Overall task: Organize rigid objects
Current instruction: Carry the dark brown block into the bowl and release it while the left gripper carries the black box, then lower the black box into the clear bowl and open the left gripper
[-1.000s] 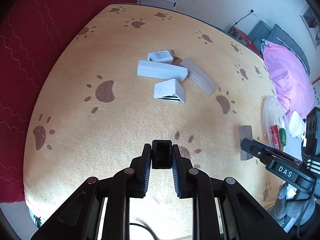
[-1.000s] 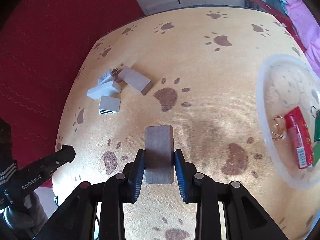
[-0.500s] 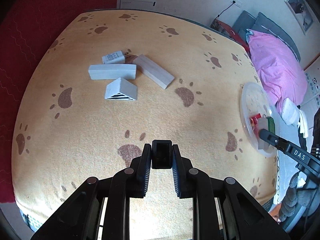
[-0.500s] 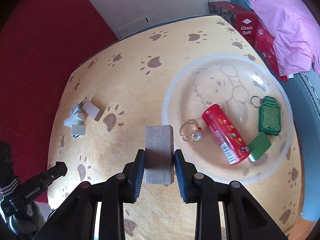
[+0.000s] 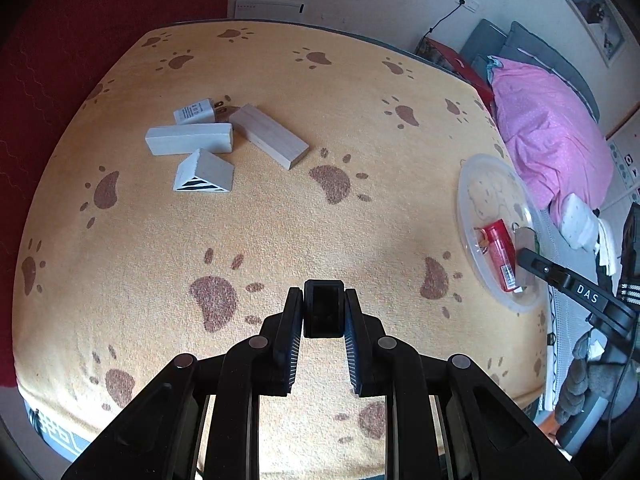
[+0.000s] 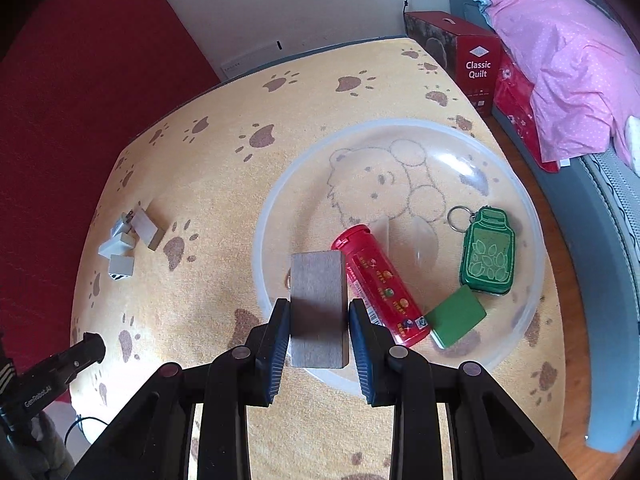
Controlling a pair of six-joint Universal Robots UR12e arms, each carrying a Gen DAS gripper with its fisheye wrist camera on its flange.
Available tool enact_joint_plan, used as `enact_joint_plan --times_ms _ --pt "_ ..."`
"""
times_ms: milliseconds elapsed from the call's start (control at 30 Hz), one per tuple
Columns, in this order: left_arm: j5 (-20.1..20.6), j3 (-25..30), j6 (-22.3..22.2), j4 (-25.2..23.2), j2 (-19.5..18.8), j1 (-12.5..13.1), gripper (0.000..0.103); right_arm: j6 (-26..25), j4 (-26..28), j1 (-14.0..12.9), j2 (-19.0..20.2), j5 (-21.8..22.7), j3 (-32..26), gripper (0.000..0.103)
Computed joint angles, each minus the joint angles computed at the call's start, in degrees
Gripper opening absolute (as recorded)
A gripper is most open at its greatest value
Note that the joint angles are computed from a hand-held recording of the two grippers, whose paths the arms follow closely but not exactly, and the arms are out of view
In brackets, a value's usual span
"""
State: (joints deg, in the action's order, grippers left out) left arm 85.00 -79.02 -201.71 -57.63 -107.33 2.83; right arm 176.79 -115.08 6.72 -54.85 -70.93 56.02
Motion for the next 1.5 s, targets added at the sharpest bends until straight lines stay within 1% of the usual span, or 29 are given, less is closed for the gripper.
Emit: enact_joint_plan --times_ms 100,300,633,900,1133,1367,1500 --pt "0.0 0.0 0.02 0.07 -0.02 0.0 0.02 -0.29 0.01 -0.46 -0.15 0.55 0.19 0.035" --pt "0.44 1.29 -0.94 -0.06 -0.96 -1.35 0.02 -1.03 0.1 -1.29 -0.5 1.68 0.61 0.035" --pt "-0.75 4.19 0.52 -1.45 -3.13 -2.92 0.02 -0.15 -0.1 -3.08 -1.93 2.73 3.03 0.035" --pt "-2.0 7.88 3.19 -2.58 -5.75 -4.65 0.02 1.47 -1.35 -4.55 -3.28 2.85 5.27 0.035" --pt "-4.23 11.72 6.2 -3.77 -8.47 -6.17 0.02 2.28 -2.01 -5.6 -4.13 2.81 6.72 0.035" --pt "-6.97 15.12 7.07 -5.15 -11.32 -7.07 0.02 3.15 -2.14 -6.55 -4.86 2.64 8.14 0.035" --pt "-7.1 17.07 8.04 -5.72 -12.73 -7.59 0.02 4.0 -2.39 -6.9 -4.91 2.43 8.33 0.035"
